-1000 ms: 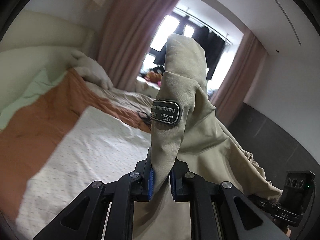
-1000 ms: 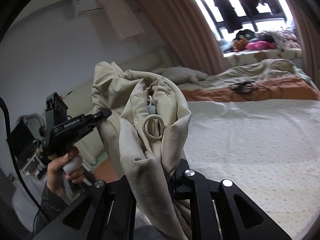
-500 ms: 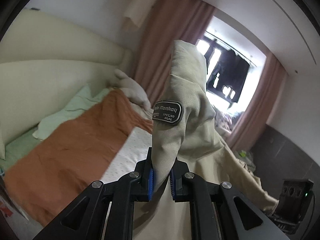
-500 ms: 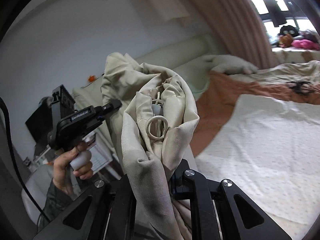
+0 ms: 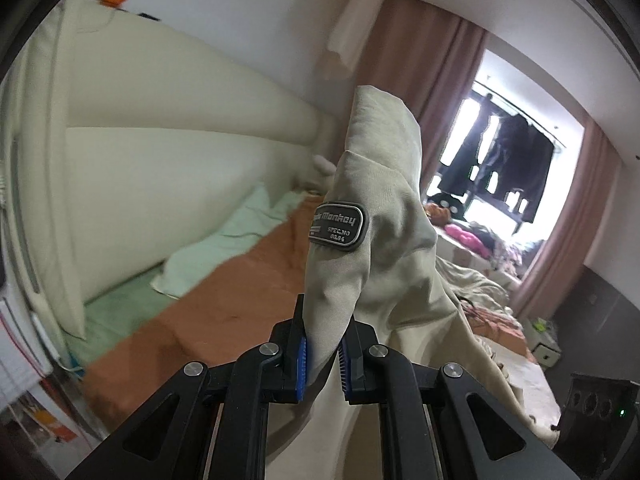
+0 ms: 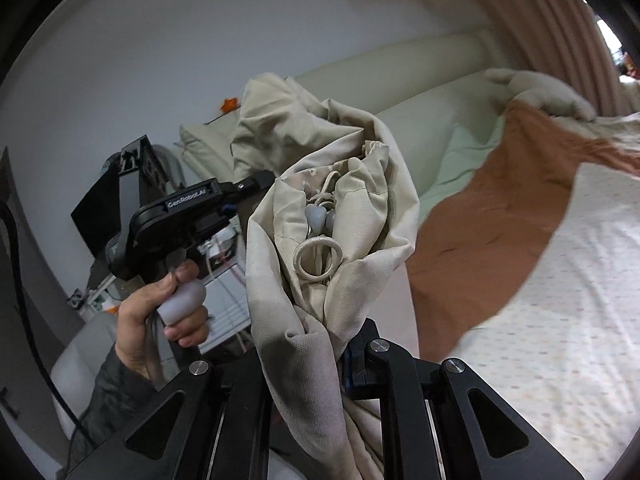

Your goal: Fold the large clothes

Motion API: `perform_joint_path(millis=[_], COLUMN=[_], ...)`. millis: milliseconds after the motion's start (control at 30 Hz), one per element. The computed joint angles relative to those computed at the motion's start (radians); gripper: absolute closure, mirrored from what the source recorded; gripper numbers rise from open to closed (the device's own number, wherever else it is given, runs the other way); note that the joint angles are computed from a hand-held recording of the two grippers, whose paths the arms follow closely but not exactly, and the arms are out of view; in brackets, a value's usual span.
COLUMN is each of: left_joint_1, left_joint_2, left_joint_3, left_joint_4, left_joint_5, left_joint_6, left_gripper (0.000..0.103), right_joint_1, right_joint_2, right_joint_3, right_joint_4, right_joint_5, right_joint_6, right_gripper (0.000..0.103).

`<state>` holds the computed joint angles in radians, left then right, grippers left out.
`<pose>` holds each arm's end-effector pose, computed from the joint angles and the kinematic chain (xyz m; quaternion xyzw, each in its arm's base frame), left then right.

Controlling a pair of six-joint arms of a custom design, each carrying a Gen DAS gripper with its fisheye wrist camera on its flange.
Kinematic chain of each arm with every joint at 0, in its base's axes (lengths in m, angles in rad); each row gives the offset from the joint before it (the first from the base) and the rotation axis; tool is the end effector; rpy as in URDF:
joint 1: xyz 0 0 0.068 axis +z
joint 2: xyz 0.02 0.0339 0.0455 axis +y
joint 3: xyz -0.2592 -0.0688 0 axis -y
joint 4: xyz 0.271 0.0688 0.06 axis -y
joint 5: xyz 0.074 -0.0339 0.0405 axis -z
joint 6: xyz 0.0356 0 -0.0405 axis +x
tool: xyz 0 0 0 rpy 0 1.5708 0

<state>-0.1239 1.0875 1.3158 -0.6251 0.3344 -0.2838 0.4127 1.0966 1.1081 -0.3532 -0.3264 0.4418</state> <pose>0.2458 -0.0424 0.4212 0.0263 0.8257 -0.2463 0.5068 0.2459 0.1201 0.3711 -0.0819 0.8075 0.3566 0.4628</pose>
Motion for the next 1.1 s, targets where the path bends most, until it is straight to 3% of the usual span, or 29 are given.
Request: perform_joint_path(millis=[133, 300, 433, 633, 767, 933, 1033, 1100], left_joint_1=[0.151, 0.227, 0.251, 0.2, 0.142, 0.06, 0.027, -0.009], left_joint_2=[0.019, 0.069, 0.128, 0.282, 0.441, 0.658, 0.778, 0.863], left_joint_3=[-0.006, 0.033, 0.034, 0.033, 0.087, 0.237, 0.341, 0.425], left_joint_4=[0.002, -0.033, -0.004, 0.087, 0.149, 0.174, 0.156, 0.107], left_joint_5=[0.09, 0.094, 0.086, 0.011, -0.045, -0.122, -0.163, -0.239], left_joint_6=[0.052, 0.099, 0.133, 0.124, 0.081, 0.051, 0.045, 0.069], left_gripper=[0.091, 0.091, 0.091, 0.091, 0.091, 0.091, 0.091, 0.089], right_joint_1=[0.079, 0.144, 0.125, 0.032, -0.065, -0.189, -0.227, -0.246], right_joint_2=[0.129, 0.279, 0.39, 0.525, 0.68, 0.818, 0.891, 0.943], right_joint_3=[0.042, 0.124, 0.144, 0.089, 0.127, 0.211, 0.246, 0.275], right_joint_4=[0.09, 0.16, 0.257, 0.444, 0.503, 0.487, 0.503, 0.518], right_joint_5=[0.007, -0.004, -0.091, -0.265, -0.36, -0.444, -0.435, -0.437], right_joint_6=[0.032, 0.06, 0.097, 0.2, 0.234, 0.12, 0.103, 0.118], right_gripper=[0.091, 0.091, 0.091, 0.091, 0.091, 0.091, 0.091, 0.091])
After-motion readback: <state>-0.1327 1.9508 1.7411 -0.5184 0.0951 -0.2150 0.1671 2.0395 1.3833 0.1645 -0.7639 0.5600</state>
